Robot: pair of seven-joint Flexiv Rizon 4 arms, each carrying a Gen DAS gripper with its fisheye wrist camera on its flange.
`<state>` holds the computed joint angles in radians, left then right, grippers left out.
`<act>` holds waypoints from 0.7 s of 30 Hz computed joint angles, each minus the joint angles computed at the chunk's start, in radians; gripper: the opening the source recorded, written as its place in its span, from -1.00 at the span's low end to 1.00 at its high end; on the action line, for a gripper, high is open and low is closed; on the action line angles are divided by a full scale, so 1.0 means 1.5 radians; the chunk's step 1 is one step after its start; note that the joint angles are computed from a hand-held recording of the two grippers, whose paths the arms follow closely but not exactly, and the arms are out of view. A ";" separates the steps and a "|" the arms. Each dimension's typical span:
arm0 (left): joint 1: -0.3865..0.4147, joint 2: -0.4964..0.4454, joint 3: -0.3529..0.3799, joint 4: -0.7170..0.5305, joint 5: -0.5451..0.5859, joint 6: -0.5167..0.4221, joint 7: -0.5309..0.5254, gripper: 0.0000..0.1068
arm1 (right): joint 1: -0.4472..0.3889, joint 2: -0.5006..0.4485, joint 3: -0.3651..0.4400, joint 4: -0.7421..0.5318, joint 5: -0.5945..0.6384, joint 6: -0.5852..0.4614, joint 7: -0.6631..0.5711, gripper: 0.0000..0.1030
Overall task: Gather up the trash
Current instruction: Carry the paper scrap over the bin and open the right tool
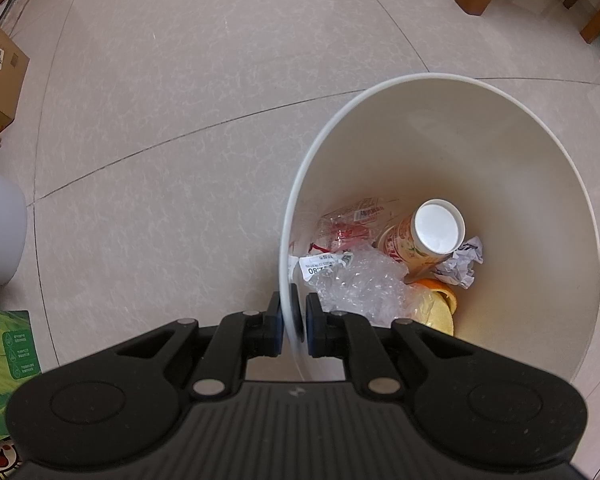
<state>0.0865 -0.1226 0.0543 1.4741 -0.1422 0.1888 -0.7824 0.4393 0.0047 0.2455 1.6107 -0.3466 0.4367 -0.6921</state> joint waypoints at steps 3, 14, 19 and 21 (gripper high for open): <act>0.000 0.001 0.000 0.002 0.000 0.002 -0.001 -0.84 | 0.016 -0.034 0.003 -0.030 0.013 0.011 -0.017 -0.35; 0.003 -0.006 0.000 -0.007 -0.006 -0.008 -0.001 -0.84 | 0.045 -0.064 -0.001 -0.050 0.029 0.020 -0.019 0.11; 0.003 -0.006 0.000 -0.009 -0.005 -0.009 -0.003 -0.84 | 0.043 -0.053 -0.002 -0.047 0.022 0.018 -0.005 0.15; 0.002 -0.005 0.000 -0.007 -0.004 -0.008 -0.003 -0.84 | 0.041 -0.048 -0.002 -0.042 0.018 0.018 0.002 0.15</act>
